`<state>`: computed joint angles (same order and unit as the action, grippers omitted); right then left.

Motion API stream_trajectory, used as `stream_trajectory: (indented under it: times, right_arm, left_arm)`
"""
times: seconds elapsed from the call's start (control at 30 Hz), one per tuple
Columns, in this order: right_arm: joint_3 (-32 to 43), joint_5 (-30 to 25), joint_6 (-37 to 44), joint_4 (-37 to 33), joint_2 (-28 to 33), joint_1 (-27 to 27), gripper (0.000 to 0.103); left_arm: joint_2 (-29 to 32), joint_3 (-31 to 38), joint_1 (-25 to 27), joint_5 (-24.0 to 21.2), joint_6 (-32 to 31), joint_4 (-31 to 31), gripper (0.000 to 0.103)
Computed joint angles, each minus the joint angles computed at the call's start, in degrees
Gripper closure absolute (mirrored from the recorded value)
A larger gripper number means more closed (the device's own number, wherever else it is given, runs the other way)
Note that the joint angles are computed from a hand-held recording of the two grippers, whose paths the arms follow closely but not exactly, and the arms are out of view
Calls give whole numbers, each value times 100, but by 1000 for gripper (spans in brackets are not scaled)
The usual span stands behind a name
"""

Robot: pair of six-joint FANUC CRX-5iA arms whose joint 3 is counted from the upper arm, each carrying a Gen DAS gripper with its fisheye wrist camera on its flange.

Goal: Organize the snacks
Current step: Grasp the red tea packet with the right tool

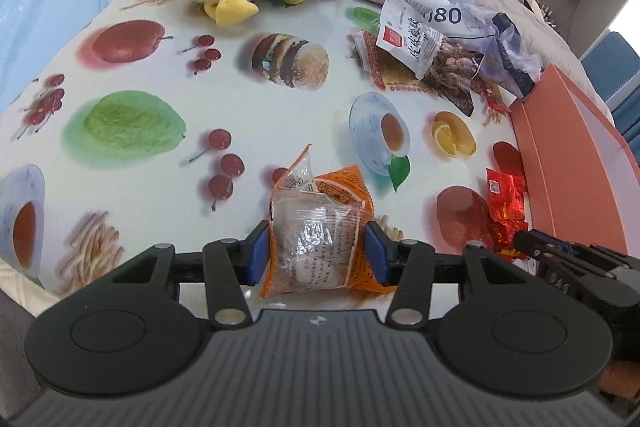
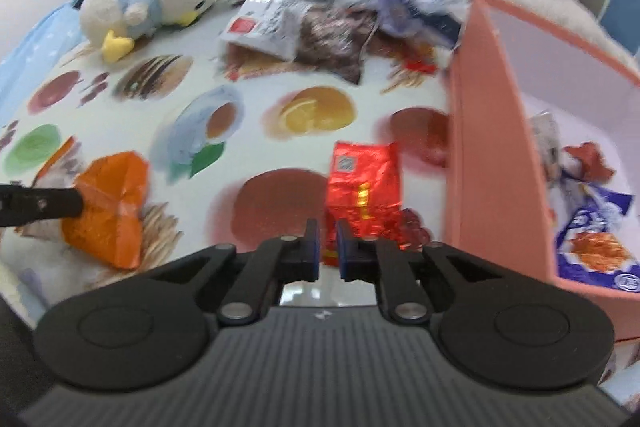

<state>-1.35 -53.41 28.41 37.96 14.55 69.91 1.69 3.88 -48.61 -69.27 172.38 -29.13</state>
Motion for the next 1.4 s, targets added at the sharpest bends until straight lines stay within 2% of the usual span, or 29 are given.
stream_trajectory:
  times: [0.03,0.07,0.1,0.13,0.3,0.43,0.57,0.93,1.1,1.13,1.2,1.4]
  right_arm:
    - [-65,-9,-64,131,-2,22,87]
    - [-109,-15,-92,216,3,40,71]
    - [-182,21,-165,326,2,58,51]
    - [-291,83,-284,449,-33,66,45]
    - [-458,115,-719,969,65,95,47]
    - [-201,-366,-740,1256,426,131,47]
    - [148,-666,-587,895,677,65,48]
    - [116,-387,-409,523,502,126,45]
    - [3,-387,-980,826,465,173,46]
    - [19,-454,-1090,888,495,182,45]
    - [65,-579,-1348,978,562,182,36]
    - [314,-811,-1765,942,804,166,35]
  left_arm:
    - [8,9,-5,1,-5,4,48]
    - [7,9,-1,9,-29,6,48]
    - [5,11,2,19,-51,8,48]
    - [4,17,10,25,-71,10,48]
    - [-11,18,72,29,-168,19,48]
    - [-41,-6,114,28,-208,29,48]
    - [-86,-32,116,-4,-168,6,48]
    - [-87,-34,80,5,-94,-4,48]
    - [-106,-73,109,85,-122,47,48]
    - [-115,-82,116,99,-136,55,48]
    - [-153,-109,143,136,-194,72,48]
    - [-246,-152,253,218,-463,113,49]
